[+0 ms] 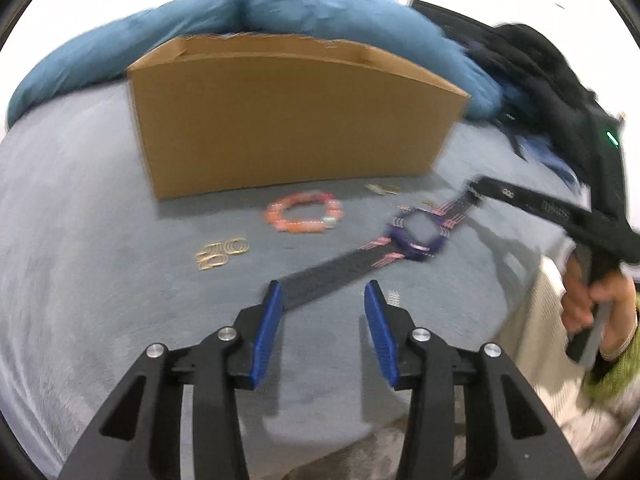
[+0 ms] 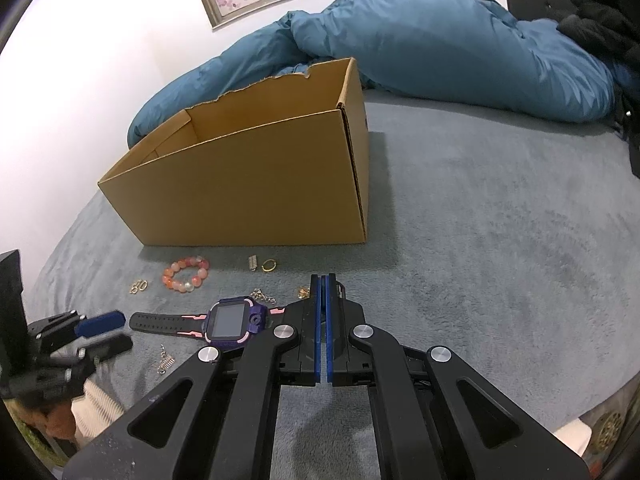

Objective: Organize jewelry

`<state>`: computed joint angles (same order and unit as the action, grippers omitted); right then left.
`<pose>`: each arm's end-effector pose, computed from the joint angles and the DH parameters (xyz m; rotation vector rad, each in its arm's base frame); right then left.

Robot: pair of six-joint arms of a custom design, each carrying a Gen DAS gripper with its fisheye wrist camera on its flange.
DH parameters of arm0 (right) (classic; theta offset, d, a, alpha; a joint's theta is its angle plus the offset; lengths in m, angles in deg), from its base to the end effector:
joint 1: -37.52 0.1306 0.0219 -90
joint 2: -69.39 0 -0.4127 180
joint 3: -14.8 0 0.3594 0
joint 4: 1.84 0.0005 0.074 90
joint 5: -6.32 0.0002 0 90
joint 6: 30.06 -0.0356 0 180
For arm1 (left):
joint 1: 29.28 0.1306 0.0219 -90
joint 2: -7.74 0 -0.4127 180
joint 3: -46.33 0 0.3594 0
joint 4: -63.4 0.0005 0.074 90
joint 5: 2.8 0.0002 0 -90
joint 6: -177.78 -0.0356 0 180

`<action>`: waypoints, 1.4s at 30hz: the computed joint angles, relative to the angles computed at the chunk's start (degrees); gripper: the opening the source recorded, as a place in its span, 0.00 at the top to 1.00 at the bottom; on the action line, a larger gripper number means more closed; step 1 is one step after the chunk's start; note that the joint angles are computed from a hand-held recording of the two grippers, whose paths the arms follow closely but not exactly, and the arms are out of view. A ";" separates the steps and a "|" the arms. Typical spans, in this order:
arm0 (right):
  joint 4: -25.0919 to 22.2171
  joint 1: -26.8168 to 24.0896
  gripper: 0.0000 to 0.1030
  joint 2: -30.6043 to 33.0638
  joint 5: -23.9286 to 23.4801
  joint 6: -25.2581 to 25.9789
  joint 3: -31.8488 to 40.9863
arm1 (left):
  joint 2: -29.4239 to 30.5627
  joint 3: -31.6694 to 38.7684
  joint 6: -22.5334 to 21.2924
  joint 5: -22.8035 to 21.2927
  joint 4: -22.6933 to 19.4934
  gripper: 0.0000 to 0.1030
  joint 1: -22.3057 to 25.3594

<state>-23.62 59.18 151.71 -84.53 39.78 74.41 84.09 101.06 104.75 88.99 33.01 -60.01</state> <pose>0.3497 0.1389 0.3239 -0.0385 2.3782 0.3725 0.2793 -0.1679 0.3127 0.3153 2.5003 -0.3868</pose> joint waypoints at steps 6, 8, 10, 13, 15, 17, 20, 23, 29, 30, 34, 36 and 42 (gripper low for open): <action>0.25 0.05 1.00 0.10 -0.06 -0.22 -0.12 | 3.20 1.44 2.94 4.41 -2.04 0.60 3.85; 0.36 0.09 1.00 0.15 -0.15 -0.39 -0.18 | 3.57 1.49 4.05 5.81 -1.49 0.60 4.61; 0.40 0.03 1.00 0.25 -0.33 -0.41 -0.15 | 3.95 1.07 6.16 8.37 -0.38 0.60 6.07; 0.56 -0.02 1.00 0.49 -0.71 -0.47 -0.16 | 4.17 0.50 8.77 11.71 1.37 0.60 7.54; 0.64 -0.16 1.00 0.64 -1.05 -0.28 -0.12 | 4.04 0.41 9.41 13.13 1.89 0.60 7.96; 0.78 -0.16 0.99 0.70 -1.22 -0.15 -0.15 | 3.81 0.49 10.04 14.17 1.81 0.60 8.45; 0.96 -0.08 0.99 0.78 -1.42 -0.18 -0.21 | 3.53 0.67 10.60 14.37 1.57 0.60 8.46; 0.96 -0.16 0.99 0.72 -1.43 -0.06 -0.26 | 3.52 1.23 10.46 12.90 1.24 0.67 7.18; 0.94 -0.07 0.99 0.36 -0.76 0.04 -0.37 | 3.70 1.90 9.74 7.42 -0.02 0.96 4.67; 1.00 -0.03 0.99 0.05 -0.46 0.17 -0.43 | 3.07 1.61 9.99 7.28 0.59 0.98 4.59; 1.10 0.04 1.00 -1.67 0.06 0.43 -0.54 | 0.45 1.69 9.63 5.97 1.39 0.98 3.72; 0.78 0.08 1.00 -2.57 -0.05 0.71 -0.36 | -0.86 1.99 8.97 5.65 1.30 0.98 3.25; -2.07 1.50 1.00 -5.72 0.53 2.30 1.55 | -3.75 5.16 7.45 5.29 -1.34 0.98 1.35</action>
<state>-25.68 60.68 145.98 -84.00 42.07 75.96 80.34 106.22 112.21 94.27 31.67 -58.66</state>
